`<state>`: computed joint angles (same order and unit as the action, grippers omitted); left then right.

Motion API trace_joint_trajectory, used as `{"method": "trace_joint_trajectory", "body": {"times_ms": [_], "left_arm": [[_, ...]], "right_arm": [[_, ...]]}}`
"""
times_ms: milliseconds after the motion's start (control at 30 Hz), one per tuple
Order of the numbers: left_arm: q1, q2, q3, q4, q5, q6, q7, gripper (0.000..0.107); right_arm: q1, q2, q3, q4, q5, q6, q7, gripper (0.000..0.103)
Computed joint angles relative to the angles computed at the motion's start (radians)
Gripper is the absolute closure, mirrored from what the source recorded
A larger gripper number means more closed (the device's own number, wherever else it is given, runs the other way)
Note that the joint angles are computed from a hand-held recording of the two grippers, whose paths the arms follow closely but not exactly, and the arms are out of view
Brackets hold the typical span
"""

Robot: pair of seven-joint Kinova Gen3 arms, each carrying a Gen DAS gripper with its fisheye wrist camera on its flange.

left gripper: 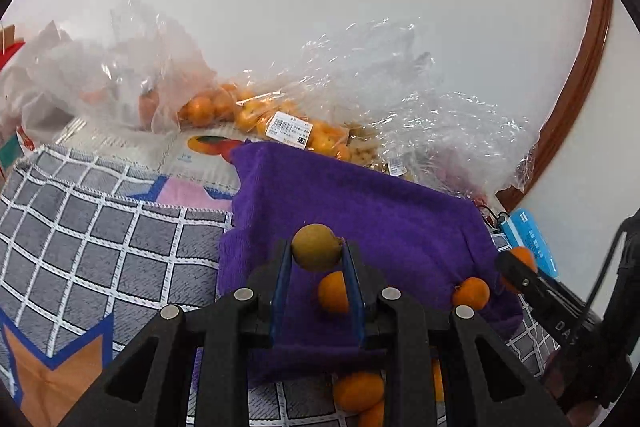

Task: Organize fruits
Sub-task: 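Lift both held fruits and carry them over the purple towel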

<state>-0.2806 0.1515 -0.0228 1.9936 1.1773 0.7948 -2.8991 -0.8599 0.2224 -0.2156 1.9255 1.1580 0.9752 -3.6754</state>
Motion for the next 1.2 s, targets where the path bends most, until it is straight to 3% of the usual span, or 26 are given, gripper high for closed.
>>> {"method": "trace_joint_trajectory", "body": {"times_ms": [133,333,600,733,1200], "left_arm": [[-0.008,0.012,-0.001,0.017,0.048,-0.006,-0.039,0.083],[-0.008,0.023,0.001,0.010,0.045,-0.008,-0.030,0.083],[-0.004,0.042,0.014,0.001,0.017,-0.029,-0.004,0.083],[0.000,0.038,0.019,0.007,0.018,-0.043,-0.014,0.083],[-0.003,0.066,0.037,-0.020,-0.045,-0.049,0.056,0.083]], "right_arm": [[0.019,0.005,0.009,0.023,-0.005,-0.038,-0.024,0.060],[0.033,-0.018,0.009,0.067,0.017,-0.057,-0.093,0.060],[0.051,-0.008,0.006,0.072,-0.005,-0.060,-0.092,0.060],[0.068,-0.016,0.013,0.094,0.003,-0.121,-0.128,0.060],[0.039,0.014,0.013,0.075,0.009,-0.072,-0.127,0.060]]}}
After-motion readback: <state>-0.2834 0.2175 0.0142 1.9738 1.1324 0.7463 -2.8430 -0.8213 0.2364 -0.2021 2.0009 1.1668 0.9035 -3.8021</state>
